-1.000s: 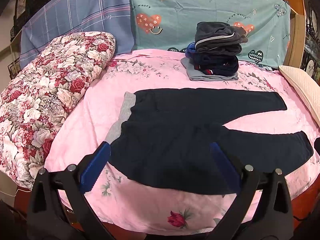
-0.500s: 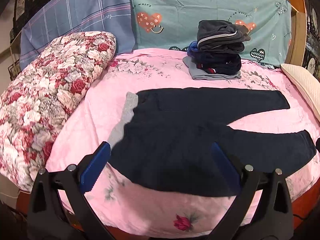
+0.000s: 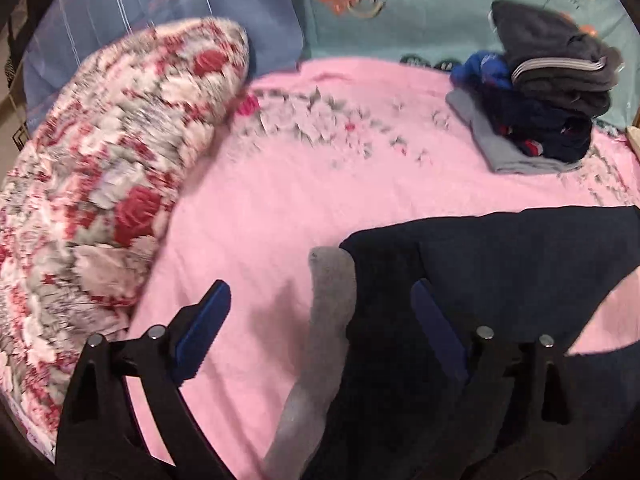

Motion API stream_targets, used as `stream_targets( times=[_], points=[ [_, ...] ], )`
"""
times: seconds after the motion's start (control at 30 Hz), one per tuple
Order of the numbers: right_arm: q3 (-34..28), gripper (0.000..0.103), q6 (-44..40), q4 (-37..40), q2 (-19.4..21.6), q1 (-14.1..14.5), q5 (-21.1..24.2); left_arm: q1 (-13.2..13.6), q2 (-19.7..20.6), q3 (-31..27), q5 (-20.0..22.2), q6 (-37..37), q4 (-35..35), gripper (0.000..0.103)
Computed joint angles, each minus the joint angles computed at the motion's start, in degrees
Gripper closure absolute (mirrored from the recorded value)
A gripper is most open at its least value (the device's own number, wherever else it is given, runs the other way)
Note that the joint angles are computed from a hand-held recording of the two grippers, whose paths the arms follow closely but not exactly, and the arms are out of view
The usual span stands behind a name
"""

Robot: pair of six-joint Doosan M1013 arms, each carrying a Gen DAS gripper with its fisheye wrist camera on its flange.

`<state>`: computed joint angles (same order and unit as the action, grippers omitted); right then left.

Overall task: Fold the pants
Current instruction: 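Grasp the navy sweatpants near the grey waistband with both tools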

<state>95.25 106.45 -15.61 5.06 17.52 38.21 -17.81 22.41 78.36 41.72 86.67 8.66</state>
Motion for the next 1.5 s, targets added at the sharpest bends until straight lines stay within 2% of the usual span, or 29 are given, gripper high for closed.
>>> stream_targets(
  times=[0.1, 0.2, 0.43, 0.47, 0.53, 0.57, 0.6, 0.63, 0.67, 0.7, 0.77, 0.87, 1.0, 1.17, 1.27, 1.4, 1.5],
  points=[
    [-2.90, 0.017, -4.95, 1.45, 4.74, -1.36, 0.99, -0.07, 2.94, -2.72, 2.22, -2.38, 0.14, 0.011],
    [-6.05, 0.017, -12.28, 5.96, 9.01, -2.84, 1.47, -0.23, 4.88, -4.13, 3.24, -4.68, 2.27, 0.011],
    [-12.55, 0.017, -22.54, 12.14, 16.48, -4.13, 3.17, 0.32, 8.68, -7.19, 7.50, -4.37, 1.40, 0.011],
    [-13.46, 0.017, -23.88, 12.67, 17.45, -4.14, 3.77, 0.33, 8.69, -7.08, 7.22, -4.06, 0.97, 0.013],
    [-15.10, 0.018, -27.67, 14.70, 19.09, -4.29, 5.46, 0.22, 8.45, -6.73, 6.36, -1.39, -0.87, 0.028],
    [-16.09, 0.026, -29.24, 15.06, 20.03, -4.33, 6.98, 0.21, 8.23, -6.57, 6.23, 0.60, -2.63, 0.044],
    [-16.98, 0.028, -31.17, 16.37, 20.82, -4.51, 8.87, 0.29, 8.21, -6.73, 6.60, 3.29, -5.13, 0.060],
    [-17.16, 0.044, -34.58, 20.68, 20.95, -5.33, 9.28, 0.03, 8.30, -6.86, 6.82, 3.40, -4.76, 0.060],
    [-18.47, 0.067, -38.49, 27.13, 21.76, -6.59, 12.69, -0.21, 8.23, -6.68, 6.43, 3.05, -3.68, 0.060],
    [-19.27, 0.076, -40.30, 30.57, 22.13, -7.27, 14.76, -0.32, 8.07, -6.30, 5.77, 2.98, -3.15, 0.061],
    [-19.25, 0.088, -41.63, 30.51, 21.93, -7.28, 15.19, -0.05, 8.06, -6.26, 5.47, 3.35, -4.11, 0.064],
    [-18.14, 0.098, -40.97, 29.81, 20.95, -6.94, 13.53, 0.85, 7.93, -6.49, 5.49, 3.17, -7.14, 0.073],
    [-15.74, 0.099, -41.50, 31.23, 18.58, -6.77, 9.81, 1.38, 6.94, -5.65, 4.78, 3.15, -9.53, 0.082],
    [-12.73, 0.099, -43.35, 32.73, 14.52, -5.97, 7.12, 1.20, 4.10, -3.18, 2.13, 4.42, -11.24, 0.087],
    [-10.12, 0.099, -45.23, 33.16, 10.97, -4.94, 5.88, 1.32, 1.26, -0.64, 0.07, 6.69, -13.22, 0.087],
    [-5.53, 0.099, -46.66, 33.10, 5.05, -2.63, 3.79, 2.15, -4.88, 5.58, -3.45, 13.07, -18.20, 0.087],
    [-0.63, 0.099, -47.06, 32.88, -0.31, 0.41, 2.29, 3.00, -9.46, 10.75, -5.49, 17.78, -21.76, 0.087]
  ],
)
